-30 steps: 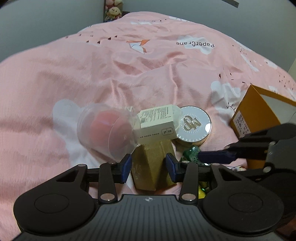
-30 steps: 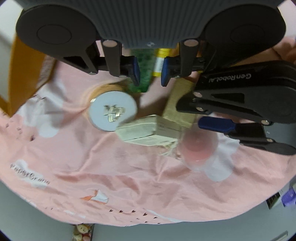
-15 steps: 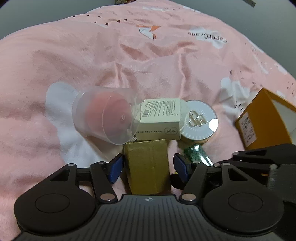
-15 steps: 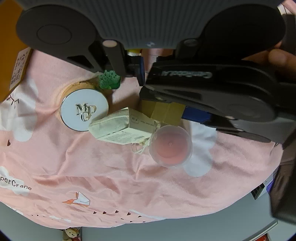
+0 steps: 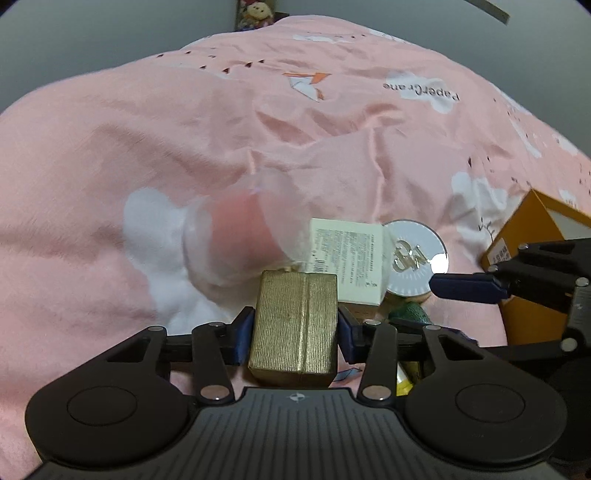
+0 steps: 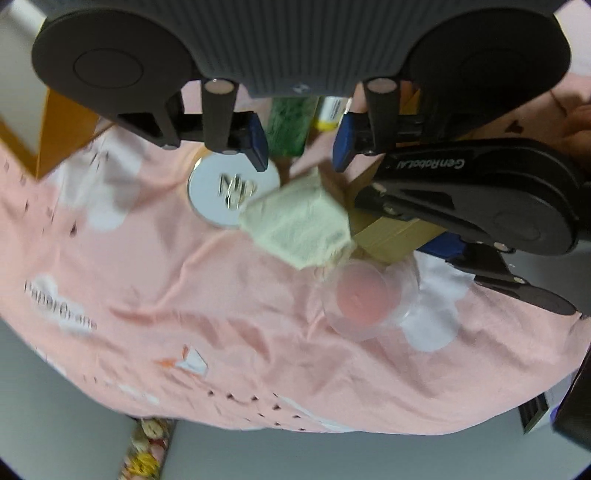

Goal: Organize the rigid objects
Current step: 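Grasp the white box with drawstring pouch with the right tool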

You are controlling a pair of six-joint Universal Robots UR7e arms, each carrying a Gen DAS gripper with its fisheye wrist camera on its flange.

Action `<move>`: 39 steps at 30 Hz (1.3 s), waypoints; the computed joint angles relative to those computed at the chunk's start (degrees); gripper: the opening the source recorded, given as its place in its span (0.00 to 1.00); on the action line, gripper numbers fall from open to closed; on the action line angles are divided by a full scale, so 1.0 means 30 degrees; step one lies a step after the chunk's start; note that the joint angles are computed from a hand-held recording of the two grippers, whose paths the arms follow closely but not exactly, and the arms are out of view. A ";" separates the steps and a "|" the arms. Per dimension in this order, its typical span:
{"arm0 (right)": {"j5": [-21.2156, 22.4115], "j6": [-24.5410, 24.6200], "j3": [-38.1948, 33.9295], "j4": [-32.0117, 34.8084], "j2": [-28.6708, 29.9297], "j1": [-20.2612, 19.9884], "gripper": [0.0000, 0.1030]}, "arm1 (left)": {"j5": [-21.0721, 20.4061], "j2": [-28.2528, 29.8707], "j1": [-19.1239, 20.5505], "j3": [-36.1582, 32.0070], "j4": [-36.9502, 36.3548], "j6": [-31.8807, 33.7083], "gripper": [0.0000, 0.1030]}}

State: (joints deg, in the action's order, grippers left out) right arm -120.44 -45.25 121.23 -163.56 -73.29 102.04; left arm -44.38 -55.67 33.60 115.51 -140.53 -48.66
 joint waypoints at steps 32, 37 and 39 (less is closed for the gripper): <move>-0.0790 -1.1128 -0.0712 -0.3033 0.3033 0.0217 0.75 | 0.0167 -0.0524 0.0486 0.0898 -0.1869 -0.0026 0.50; -0.0342 -1.0767 -0.1220 -0.3318 0.3197 -0.0191 0.60 | 0.0079 -0.0703 0.0425 0.1100 -0.2126 -0.0036 0.50; -0.0497 -1.0183 -0.1456 -0.2679 0.3109 -0.0162 0.51 | 0.0122 -0.0737 0.0373 0.1165 -0.2147 -0.0066 0.50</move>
State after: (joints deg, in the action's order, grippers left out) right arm -121.93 -75.80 116.86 -171.60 -63.97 101.55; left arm -44.02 -57.88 34.72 119.00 -146.97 -48.86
